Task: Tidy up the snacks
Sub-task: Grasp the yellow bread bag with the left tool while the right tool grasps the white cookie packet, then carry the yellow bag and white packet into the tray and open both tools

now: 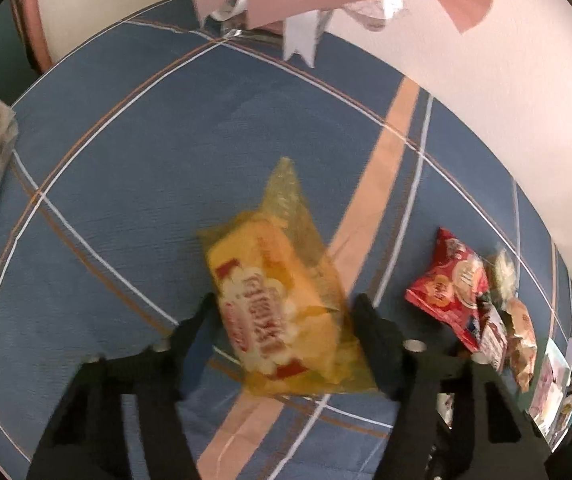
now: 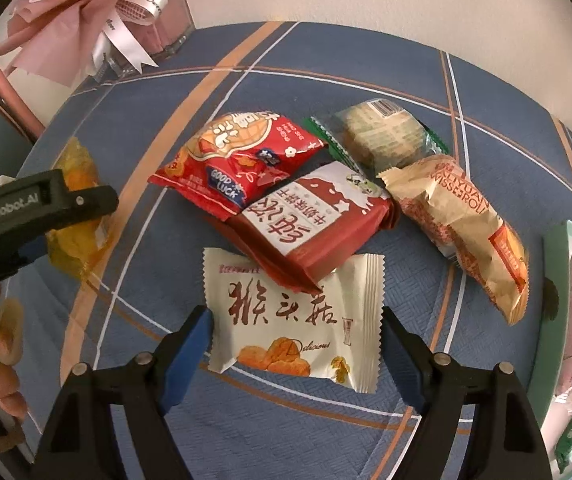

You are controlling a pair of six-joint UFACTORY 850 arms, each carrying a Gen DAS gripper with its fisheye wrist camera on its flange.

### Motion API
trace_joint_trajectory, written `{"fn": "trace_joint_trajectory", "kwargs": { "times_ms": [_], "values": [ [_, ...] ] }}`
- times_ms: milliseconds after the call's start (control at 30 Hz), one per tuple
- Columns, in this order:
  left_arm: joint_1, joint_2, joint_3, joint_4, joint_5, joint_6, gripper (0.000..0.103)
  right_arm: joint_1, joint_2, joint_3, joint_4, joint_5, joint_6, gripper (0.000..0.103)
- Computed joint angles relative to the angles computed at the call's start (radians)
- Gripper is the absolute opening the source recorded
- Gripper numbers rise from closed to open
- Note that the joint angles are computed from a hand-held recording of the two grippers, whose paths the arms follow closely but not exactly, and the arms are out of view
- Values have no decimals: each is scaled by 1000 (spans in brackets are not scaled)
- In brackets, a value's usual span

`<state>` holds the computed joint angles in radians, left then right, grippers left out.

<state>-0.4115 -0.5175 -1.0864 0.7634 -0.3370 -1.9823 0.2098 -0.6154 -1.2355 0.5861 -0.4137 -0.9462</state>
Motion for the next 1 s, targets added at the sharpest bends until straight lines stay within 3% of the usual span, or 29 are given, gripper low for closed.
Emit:
{"fn": "trace_joint_trajectory", "kwargs": {
  "times_ms": [133, 300, 367, 1000],
  "values": [
    [-13, -19, -36, -57, -39, 85, 51, -3, 8, 10, 13, 5, -8, 71],
    [-24, -41, -76, -128, -89, 170, 48, -21, 5, 0, 26, -18, -22, 65],
    [-26, -48, -87, -147, -105, 191, 46, -30, 5, -5, 15, -32, -20, 57],
    [-138, -77, -175, -300, -125, 270, 40, -158, 87, 54, -68, -169, 75, 56]
  ]
}}
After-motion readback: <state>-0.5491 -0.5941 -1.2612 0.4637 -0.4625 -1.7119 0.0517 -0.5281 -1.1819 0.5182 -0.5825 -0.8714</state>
